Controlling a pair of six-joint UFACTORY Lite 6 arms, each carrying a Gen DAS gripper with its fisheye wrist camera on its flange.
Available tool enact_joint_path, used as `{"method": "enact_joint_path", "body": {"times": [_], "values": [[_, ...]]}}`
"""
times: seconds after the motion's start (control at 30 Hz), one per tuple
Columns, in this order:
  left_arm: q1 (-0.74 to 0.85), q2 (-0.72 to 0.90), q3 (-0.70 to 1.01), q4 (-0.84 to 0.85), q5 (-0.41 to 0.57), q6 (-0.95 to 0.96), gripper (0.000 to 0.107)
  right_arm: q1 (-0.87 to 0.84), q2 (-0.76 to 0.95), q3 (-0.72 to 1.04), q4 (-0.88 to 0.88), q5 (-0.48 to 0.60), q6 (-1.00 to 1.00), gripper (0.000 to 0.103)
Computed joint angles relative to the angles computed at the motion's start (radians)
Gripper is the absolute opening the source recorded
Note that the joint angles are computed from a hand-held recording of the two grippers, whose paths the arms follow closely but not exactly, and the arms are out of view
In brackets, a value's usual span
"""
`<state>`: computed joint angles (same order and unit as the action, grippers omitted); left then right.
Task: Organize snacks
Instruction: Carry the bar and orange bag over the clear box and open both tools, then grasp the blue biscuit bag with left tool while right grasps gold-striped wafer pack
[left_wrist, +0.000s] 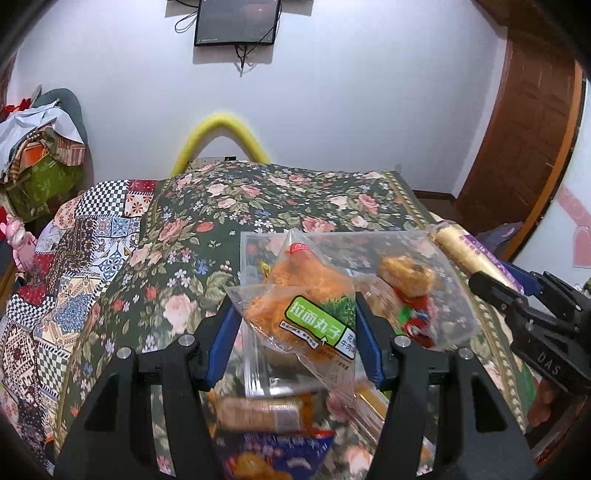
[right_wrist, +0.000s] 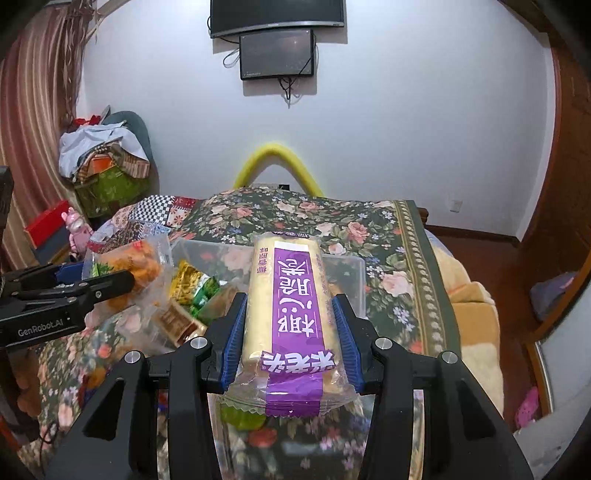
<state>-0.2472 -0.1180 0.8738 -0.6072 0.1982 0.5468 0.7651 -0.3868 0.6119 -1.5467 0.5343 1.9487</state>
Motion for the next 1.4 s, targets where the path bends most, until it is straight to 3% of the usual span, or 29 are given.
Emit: {"method": "enact_joint_path", "body": {"times": [0.27, 0.47, 0.6, 0.8, 1.07, 1.2, 1.4], "values": [[-0.005, 0.223, 0.156, 0.033, -0.015, -0.026, 0.058, -0.141, 0.213, 0.116, -0.127, -0.148, 0.088, 0.042], [-0.022, 0.302, 0.217, 0.072, -0.021, -0.04, 0.059, -0.197, 0.3, 0.168, -0.18, -0.217, 0.127, 0.043], [-0.034, 0.347, 0.264, 0.172, -0.003, -0.126, 0.059, -0.202, 0.319, 0.168, -0.201, -0.233, 0.151, 0.043], [-0.024, 0.354, 0.273, 0.161, 0.035, -0.118, 0.062, -0.196, 0.319, 0.177, -0.106, -0.227, 0.051, 0.043], [-0.01, 0.222, 0.191, 0.22, 0.052, -0.174, 0.069, -0.181, 0.242, 0.144, 0.018, -0.216, -0.063, 0.054], [0.0, 0.111, 0.135, 0.201, 0.086, -0.142, 0.083, -0.142, 0.163, 0.112, 0.096, -0.174, -0.139, 0.058], [0.014, -0.07, 0.019, 0.199, 0.134, -0.11, 0.09, -0.032, 0.015, 0.037, 0.19, -0.076, -0.203, 0.063]]}}
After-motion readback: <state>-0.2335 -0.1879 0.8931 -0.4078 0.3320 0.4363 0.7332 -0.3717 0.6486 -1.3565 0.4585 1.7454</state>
